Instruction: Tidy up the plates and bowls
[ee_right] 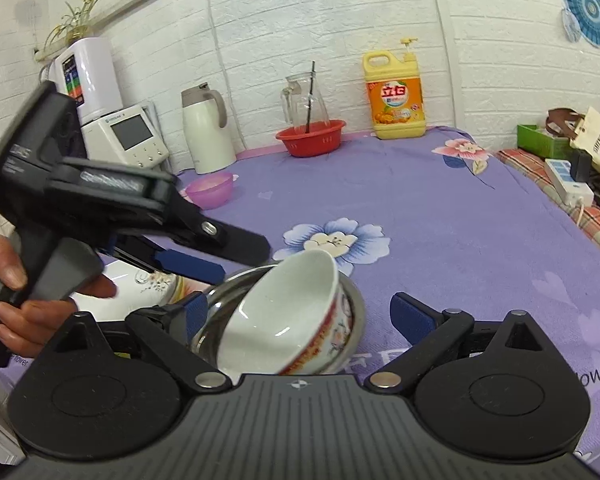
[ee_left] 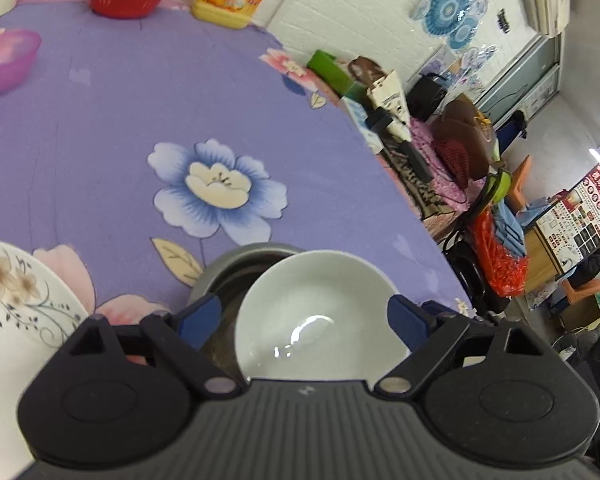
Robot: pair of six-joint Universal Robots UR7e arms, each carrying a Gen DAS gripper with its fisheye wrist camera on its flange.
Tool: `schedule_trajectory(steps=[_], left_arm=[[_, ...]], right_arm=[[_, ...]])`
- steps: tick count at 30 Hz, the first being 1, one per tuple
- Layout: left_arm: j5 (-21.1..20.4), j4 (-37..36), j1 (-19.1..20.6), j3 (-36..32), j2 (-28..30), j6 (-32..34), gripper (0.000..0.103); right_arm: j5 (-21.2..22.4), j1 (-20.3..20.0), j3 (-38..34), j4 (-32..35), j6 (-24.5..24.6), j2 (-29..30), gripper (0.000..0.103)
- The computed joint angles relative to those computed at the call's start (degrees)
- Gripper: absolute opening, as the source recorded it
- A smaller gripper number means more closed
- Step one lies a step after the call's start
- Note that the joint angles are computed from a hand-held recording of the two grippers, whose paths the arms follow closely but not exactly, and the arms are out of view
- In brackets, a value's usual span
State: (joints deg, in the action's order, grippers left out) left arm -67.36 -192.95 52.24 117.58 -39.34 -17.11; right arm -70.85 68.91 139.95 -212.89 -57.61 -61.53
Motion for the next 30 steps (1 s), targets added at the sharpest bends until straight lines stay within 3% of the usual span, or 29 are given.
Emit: schedule_trajectory(steps=[5,10,24,30], left_arm=[[-1.64,0.38,1.00,-0.77,0.80,-0.53,0.090],[-0.71,0.98,0.98,-1.61,1.64,0.69,0.090],[0.52,6.44,0.23,-3.26,1.60,-0.04,0.091],[-1.72,6.65,0.92,-3.40,1.40,-0.88,0.093]], right_arm=[[-1.55,1.29,-0.55,0.44,-0.72,1.29,0.103],[-2.26,1.56,-0.85,1.40,0.83,1.90,0.103],[-0.56,0.76,-1.40,4.85,2.80,0.96,0.103],[0.05,0.47,-1.42,5.99,3.75,0.39,0.103]])
